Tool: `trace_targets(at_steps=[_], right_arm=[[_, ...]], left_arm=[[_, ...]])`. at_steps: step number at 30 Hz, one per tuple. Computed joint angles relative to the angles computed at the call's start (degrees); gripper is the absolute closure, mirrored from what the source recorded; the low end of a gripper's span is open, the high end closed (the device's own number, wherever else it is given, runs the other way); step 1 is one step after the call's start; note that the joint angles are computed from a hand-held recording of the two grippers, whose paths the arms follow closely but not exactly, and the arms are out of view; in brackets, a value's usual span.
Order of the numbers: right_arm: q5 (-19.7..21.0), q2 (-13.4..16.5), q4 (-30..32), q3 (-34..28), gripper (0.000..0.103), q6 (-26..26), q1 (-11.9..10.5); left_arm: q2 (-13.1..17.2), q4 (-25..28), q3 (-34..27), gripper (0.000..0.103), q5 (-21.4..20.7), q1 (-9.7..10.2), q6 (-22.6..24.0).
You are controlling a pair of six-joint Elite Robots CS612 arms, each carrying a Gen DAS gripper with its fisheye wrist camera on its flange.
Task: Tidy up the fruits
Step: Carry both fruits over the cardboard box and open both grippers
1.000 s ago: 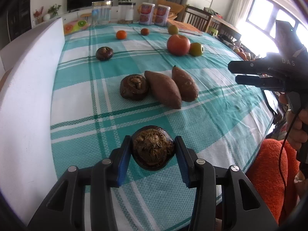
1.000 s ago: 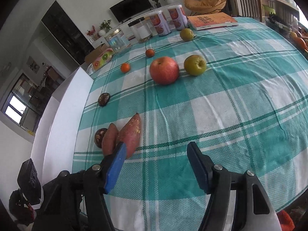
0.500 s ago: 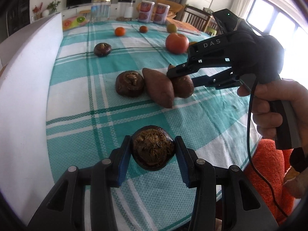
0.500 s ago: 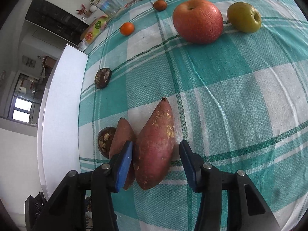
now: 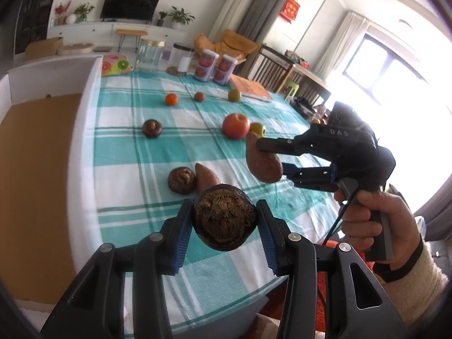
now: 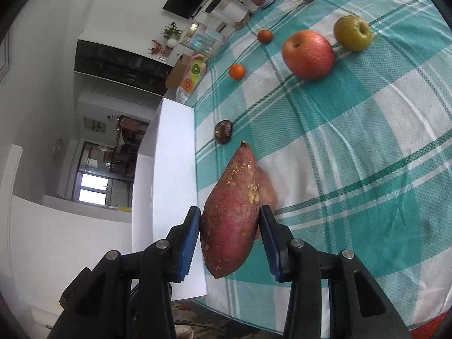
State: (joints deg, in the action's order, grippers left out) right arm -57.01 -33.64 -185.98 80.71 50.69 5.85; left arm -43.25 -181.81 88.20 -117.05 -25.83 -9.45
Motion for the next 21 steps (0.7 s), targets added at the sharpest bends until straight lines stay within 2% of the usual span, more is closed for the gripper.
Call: trace_targets(at_steps=[3,5,7,9,14,19,21], right_arm=[[3.32,1.82,-1.48,-5.58,0.060,-0.55,2.01],[5.29,3.65,0.05,-10.59,0.060,-2.28,3.68],[6.92,5.79,4.09,-16.29,0.060,-6.14,5.57],[7.78,8.34,11.09,-22.52,0.060,-12.06,7.53],[5.93,13.95,26.94,-34.14,0.060,-24.16,11.48],[2.01,16.96,36.68,-39.90,0.059,-31.79,13.61],[0.60,17.02,36.61,-39.97,0.055,-32.32,13.70]], left_arm=[[-1.37,-2.16,0.80,0.057,4.44,1.85,-2.81],[-1.79,-3.02,1.28,0.057,9.78,2.96,-4.02],[-1.79,-1.70,1.24,0.057,15.90,4.00,-5.31],[-1.36,-0.18,0.88,0.057,19.98,5.16,-7.26],[-0.31,3.51,0.25,0.057,29.01,6.62,-9.77],[0.83,6.56,-0.60,0.055,32.11,6.55,-10.76],[0.74,6.26,0.07,0.044,32.75,6.06,-11.58]])
